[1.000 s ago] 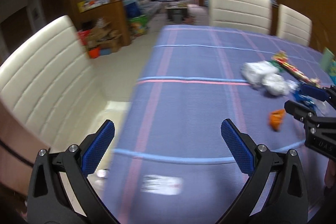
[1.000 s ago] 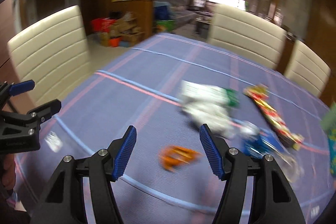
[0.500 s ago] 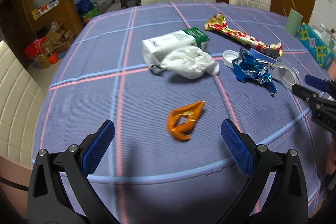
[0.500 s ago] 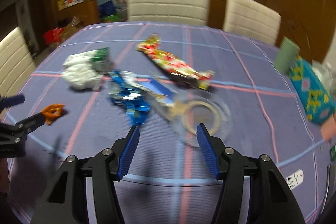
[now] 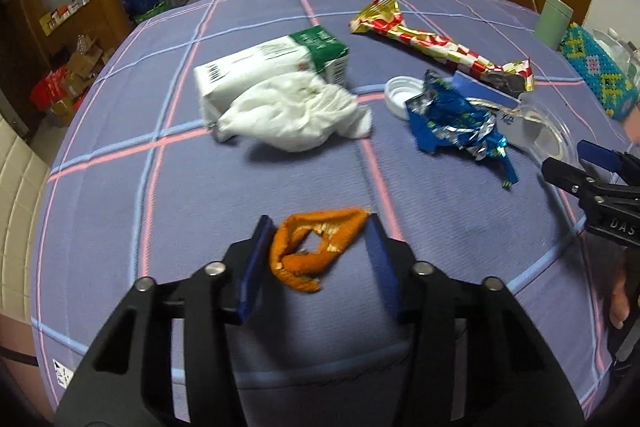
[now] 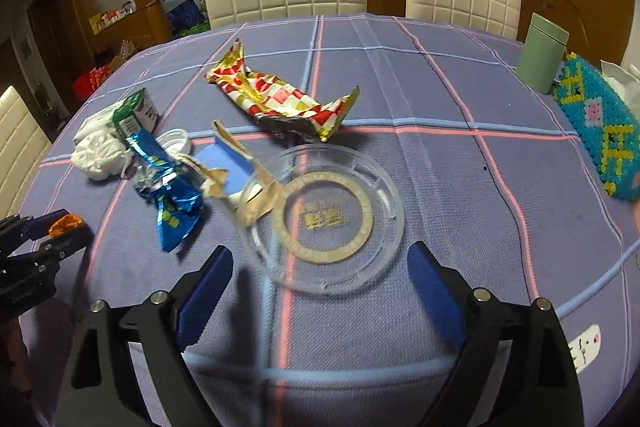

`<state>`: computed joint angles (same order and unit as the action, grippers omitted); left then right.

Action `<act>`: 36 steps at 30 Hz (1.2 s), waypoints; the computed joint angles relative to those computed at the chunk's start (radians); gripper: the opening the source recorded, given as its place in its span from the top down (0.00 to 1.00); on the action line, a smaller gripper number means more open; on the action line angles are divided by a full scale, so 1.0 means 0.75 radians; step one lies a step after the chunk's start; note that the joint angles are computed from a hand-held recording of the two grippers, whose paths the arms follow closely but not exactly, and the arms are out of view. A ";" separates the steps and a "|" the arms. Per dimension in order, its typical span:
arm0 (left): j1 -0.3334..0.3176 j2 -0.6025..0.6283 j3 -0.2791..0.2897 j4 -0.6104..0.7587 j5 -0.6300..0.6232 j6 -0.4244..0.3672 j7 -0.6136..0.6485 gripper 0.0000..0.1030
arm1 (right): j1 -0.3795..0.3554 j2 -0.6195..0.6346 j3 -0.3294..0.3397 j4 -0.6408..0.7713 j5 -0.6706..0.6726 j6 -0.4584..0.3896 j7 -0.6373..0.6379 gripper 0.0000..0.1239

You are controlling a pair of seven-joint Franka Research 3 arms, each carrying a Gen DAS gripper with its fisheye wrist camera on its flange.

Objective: Collect trash
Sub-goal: 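Lift the orange peel with the left tool while the right tool grasps the clear tape lid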

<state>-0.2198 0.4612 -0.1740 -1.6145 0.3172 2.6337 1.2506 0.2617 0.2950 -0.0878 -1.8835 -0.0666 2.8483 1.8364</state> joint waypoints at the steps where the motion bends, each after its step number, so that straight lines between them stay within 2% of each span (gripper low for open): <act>1: -0.002 0.015 -0.006 0.023 -0.007 -0.010 0.005 0.62 | -0.029 0.009 0.030 0.010 0.048 -0.006 -0.043 0.30; 5: -0.021 0.054 -0.006 0.090 -0.014 -0.036 -0.004 0.64 | -0.050 0.023 0.049 0.028 0.108 0.005 -0.108 0.29; 9: -0.026 0.054 -0.006 0.093 -0.016 -0.031 -0.006 0.65 | -0.028 0.011 0.029 0.011 0.104 0.010 -0.107 0.30; 10: -0.028 0.051 -0.006 0.089 -0.016 -0.028 -0.008 0.65 | -0.013 0.005 0.012 0.003 0.080 0.015 -0.091 0.36; 14: -0.033 0.040 -0.004 0.080 -0.007 -0.022 -0.011 0.65 | 0.013 -0.026 -0.011 -0.043 0.031 0.033 -0.058 0.43; 15: -0.033 0.038 -0.004 0.077 -0.007 -0.020 -0.011 0.65 | 0.052 -0.039 -0.059 -0.059 -0.066 0.036 0.032 0.66; 16: -0.031 0.031 -0.006 0.068 -0.009 -0.016 -0.010 0.65 | 0.053 -0.048 -0.062 -0.063 -0.070 0.021 0.050 0.88; 18: -0.024 0.018 -0.013 0.051 -0.016 -0.009 -0.001 0.65 | -0.030 -0.062 0.027 -0.076 0.057 0.015 -0.057 0.87; 22: -0.019 -0.012 -0.014 0.009 -0.015 0.018 -0.001 0.65 | -0.034 -0.073 0.029 -0.084 0.056 0.013 -0.071 0.84; 25: -0.014 -0.022 -0.013 -0.004 -0.016 0.026 0.003 0.65 | -0.020 -0.055 0.020 -0.063 0.016 0.057 -0.072 0.45; 28: -0.013 0.000 -0.013 0.031 -0.021 0.007 0.010 0.65 | 0.035 0.009 -0.046 0.029 -0.082 0.032 0.011 0.43; 31: -0.024 0.042 -0.002 0.102 -0.006 -0.016 0.014 0.65 | 0.025 0.093 -0.047 0.160 -0.081 -0.047 0.010 0.43; 36: -0.038 0.141 0.006 0.269 -0.001 -0.062 0.037 0.65 | -0.077 0.215 0.055 0.361 0.089 -0.138 -0.163 0.43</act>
